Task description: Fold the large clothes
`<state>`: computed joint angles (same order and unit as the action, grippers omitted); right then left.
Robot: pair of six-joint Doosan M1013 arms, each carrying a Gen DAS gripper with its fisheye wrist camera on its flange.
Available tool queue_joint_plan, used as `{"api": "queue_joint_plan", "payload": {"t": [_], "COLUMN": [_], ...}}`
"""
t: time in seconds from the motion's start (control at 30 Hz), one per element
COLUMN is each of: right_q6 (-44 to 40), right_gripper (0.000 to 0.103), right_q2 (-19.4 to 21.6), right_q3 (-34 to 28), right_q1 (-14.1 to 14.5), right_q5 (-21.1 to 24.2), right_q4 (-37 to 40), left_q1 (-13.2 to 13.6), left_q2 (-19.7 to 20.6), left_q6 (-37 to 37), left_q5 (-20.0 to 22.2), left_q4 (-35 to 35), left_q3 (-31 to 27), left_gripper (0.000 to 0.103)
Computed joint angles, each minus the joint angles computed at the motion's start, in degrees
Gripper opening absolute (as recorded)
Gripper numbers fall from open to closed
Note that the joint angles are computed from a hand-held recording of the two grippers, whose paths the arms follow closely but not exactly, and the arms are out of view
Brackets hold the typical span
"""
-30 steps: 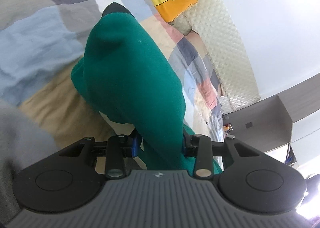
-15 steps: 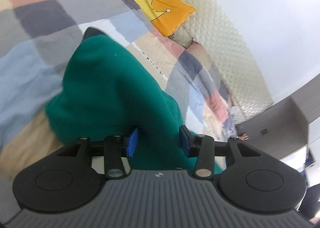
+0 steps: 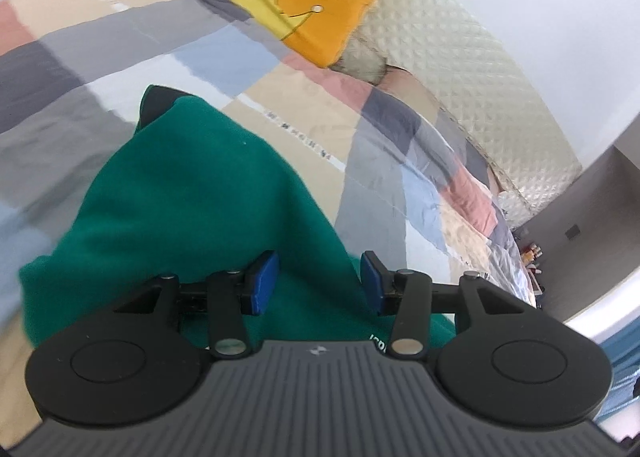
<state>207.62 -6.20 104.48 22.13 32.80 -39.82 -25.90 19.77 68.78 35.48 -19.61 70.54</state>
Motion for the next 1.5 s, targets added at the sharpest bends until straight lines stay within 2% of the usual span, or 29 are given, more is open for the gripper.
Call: {"api": "queue_joint_plan", "payload": {"t": [0.17,0.3,0.43,0.57,0.7,0.73,0.8,0.87,0.9,0.93,1.03,1.13,1.23,1.27,1.33,1.5], "right_q6": [-2.79,-5.75,-6.67,-9.68,-11.56,-12.11,-11.22,-8.68,-7.23,-7.52,-16.54,-27.59,-32.09,-32.96,-34.89,-36.54], "right_gripper": [0.034,0.034,0.033,0.033,0.034,0.039,0.055,0.083,0.088,0.088,0.088,0.086,0.085,0.079,0.077,0.075], "right_q2": [1.79,3.73,5.14,5.6,4.74,4.34,3.46,2.52,2.07,1.72,1.39,2.28,4.75,5.81,7.39,8.71], "right_q3": [0.38,-0.32,0.25,-0.11,-0.08,-0.15,0.16,0.62,0.73,0.64,-0.21,-2.06,-4.46,-5.38,-6.54,-6.1], "right_q1": [-2.72,-4.32,-6.12,-5.97,-6.04,-5.89,-5.51,-4.95,-4.33,-3.61,-2.24,-0.81,1.14,1.46,1.12,-1.47], "right_q5": [-3.73,-5.21,-9.22,-9.02,-9.12,-8.77,-9.4,-10.51,-10.23,-9.62,-8.21,-4.59,3.06,6.12,9.68,8.09], "right_q4": [-1.05,-2.31,-3.08,-3.71,-1.71,-1.43,-3.23,-7.21,-9.99,-11.78,-9.53,-7.11,-11.72,-12.54,-12.24,-9.64], "left_q1": [-0.61,-1.26,-1.55,-1.07,0.25,0.53,0.85,1.27,1.4,1.44,1.2,-0.27,-2.27,-2.81,-3.6,-3.53], "left_q2": [2.35,5.0,6.98,7.23,6.26,5.81,4.77,3.69,3.08,2.52,1.16,0.53,0.86,1.12,1.83,4.2], "left_q6": [4.61,6.53,8.22,12.34,19.47,21.17,24.08,29.46,32.3,34.97,42.85,43.82,35.42,32.4,28.09,26.61], "left_q5": [-3.89,-3.77,-3.21,-3.32,-3.21,-3.52,-3.78,-3.59,-3.4,-3.18,-1.86,-1.89,-2.89,-3.48,-4.03,-1.57], "left_q4": [-0.42,3.46,5.56,2.25,-8.19,-10.47,-13.39,-18.13,-20.2,-21.93,-25.52,-20.1,-6.55,-2.09,4.87,6.26], "left_q3": [-1.14,-3.64,-5.41,-5.54,-4.35,-3.81,-2.73,-1.51,-0.82,-0.19,1.27,1.64,1.33,1.23,0.71,-2.35], "left_gripper": [0.054,0.054,0.054,0.056,0.067,0.069,0.071,0.071,0.072,0.072,0.072,0.073,0.073,0.073,0.074,0.078]}}
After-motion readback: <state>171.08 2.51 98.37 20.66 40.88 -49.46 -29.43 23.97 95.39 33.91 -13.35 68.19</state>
